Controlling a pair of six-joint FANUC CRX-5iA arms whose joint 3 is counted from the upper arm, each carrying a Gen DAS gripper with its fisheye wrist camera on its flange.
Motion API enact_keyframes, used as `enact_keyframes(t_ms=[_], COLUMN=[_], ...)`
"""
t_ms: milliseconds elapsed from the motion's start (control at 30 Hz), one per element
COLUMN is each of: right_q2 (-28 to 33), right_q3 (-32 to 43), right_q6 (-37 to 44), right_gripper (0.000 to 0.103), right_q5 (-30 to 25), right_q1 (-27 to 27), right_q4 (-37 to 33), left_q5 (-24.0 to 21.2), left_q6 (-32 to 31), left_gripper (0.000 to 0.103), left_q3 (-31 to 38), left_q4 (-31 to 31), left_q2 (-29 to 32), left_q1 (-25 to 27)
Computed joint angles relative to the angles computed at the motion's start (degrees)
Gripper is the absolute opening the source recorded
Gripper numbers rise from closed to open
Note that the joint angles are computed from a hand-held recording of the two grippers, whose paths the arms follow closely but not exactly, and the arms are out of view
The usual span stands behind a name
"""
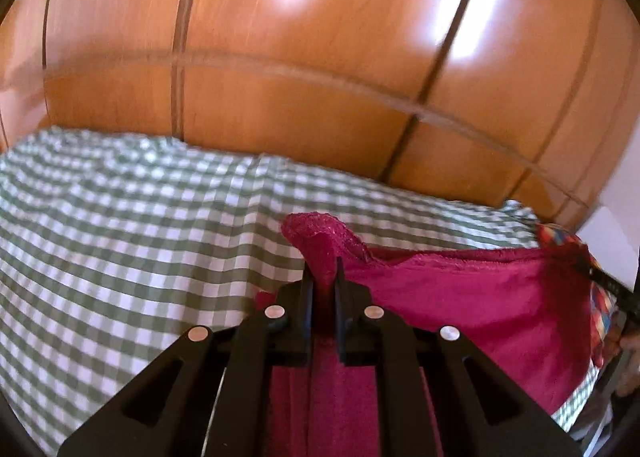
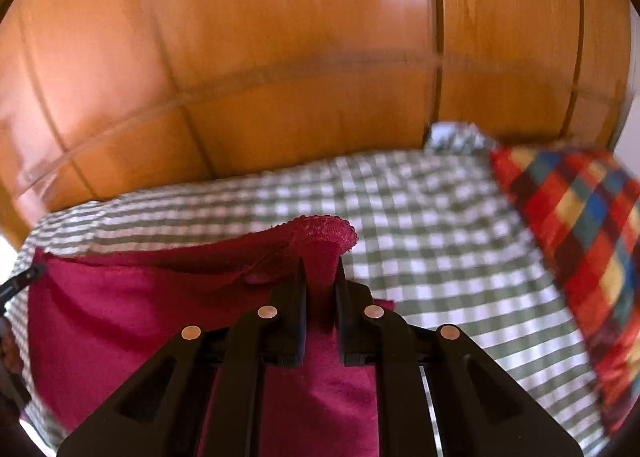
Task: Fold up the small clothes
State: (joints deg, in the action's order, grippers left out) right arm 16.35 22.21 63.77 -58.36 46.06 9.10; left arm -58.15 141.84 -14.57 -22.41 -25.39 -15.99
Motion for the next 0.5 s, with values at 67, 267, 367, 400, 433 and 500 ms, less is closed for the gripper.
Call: enact_keyframes(t_ms=[67,267,367,400,433,500], right_q2=[2.67,5.08,4.41,3.35,2.34,-0.34], right_q3=[0.08,-0.9,-0.89,-1.82,-2.87,-4.99], right_q6=[-1.67,-2.14,-1.1,-1.28,-1.69,-1.64], right_gripper=[0.01,0.017,0.044,0.056,0.058,0.058], right_q5=[-1.47,-2.24,-2.59,-1.8,-0.74,1.24], right_q1=[0.29,-0.37,-0.2,0.04,0.34,0.97], right_q4=[1.85,0.13,1.02,2.0,3.02,3.85], left_q5=[1.07,-6.39,-6.92,-9.12,-11.67,-15.99], left_q6=[-1.65,-2.06,0.03,1.83,3.73,7.19], left_gripper=[0.008,0.028,0.031,0.037,0.041,0.042], left_q3=[-0.38,3.55,3.32,4.53,5.91,8.18], left_q4=[2.54,0.04,-1.49,-3.6,-6.37,-12.47], left_q2=[2.22,12.09,11.14,11.27,11.6,11.49], left_q1=[2.62,1.54,0.18,-1.56,-3.83,-9.54])
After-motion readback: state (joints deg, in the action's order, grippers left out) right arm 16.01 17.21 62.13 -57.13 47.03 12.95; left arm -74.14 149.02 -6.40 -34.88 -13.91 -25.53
